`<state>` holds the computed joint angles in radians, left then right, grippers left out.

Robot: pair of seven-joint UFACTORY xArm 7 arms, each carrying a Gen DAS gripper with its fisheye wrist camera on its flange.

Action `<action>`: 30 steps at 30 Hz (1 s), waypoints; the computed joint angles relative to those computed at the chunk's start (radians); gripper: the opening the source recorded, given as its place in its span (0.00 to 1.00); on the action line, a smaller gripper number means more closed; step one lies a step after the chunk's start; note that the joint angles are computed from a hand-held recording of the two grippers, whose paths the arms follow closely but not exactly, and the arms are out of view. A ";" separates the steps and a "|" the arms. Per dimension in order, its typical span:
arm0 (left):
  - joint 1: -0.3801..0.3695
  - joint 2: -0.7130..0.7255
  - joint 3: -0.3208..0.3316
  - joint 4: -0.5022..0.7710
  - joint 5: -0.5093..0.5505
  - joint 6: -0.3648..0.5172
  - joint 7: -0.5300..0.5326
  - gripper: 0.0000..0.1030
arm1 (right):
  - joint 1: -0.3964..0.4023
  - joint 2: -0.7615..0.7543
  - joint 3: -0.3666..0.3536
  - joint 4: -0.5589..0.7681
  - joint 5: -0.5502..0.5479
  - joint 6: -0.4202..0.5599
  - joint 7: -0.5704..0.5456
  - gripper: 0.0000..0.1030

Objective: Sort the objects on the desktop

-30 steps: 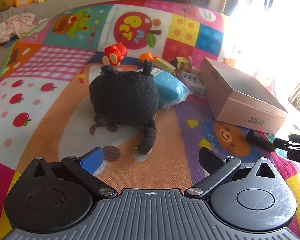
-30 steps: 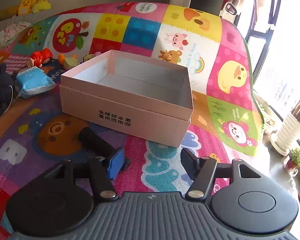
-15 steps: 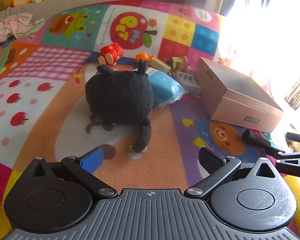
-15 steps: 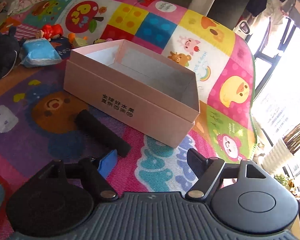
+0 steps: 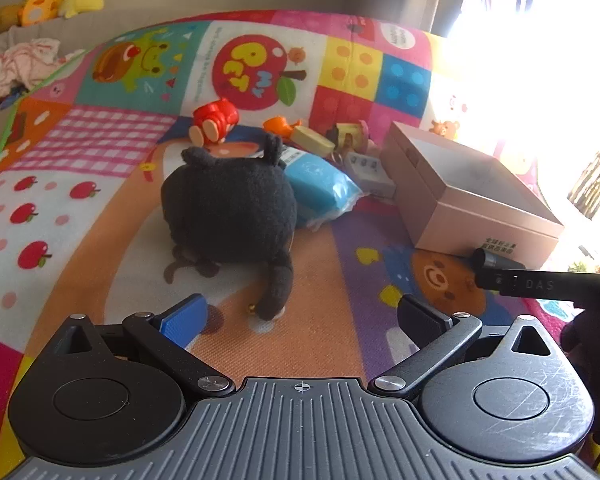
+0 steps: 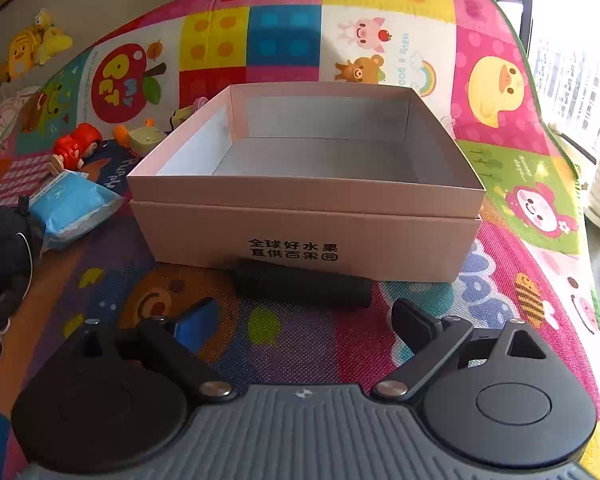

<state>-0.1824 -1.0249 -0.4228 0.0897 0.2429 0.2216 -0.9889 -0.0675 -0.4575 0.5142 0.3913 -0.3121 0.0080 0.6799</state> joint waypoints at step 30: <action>0.425 0.389 -0.223 0.255 0.073 -0.301 0.100 1.00 | 0.235 -0.235 -0.190 -0.241 0.140 -0.121 -0.356 0.73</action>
<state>0.2423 -0.6363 -0.6455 0.3445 0.3154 -0.0790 -0.8893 0.1679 -0.6922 0.3241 0.1499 -0.1723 -0.1128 0.3235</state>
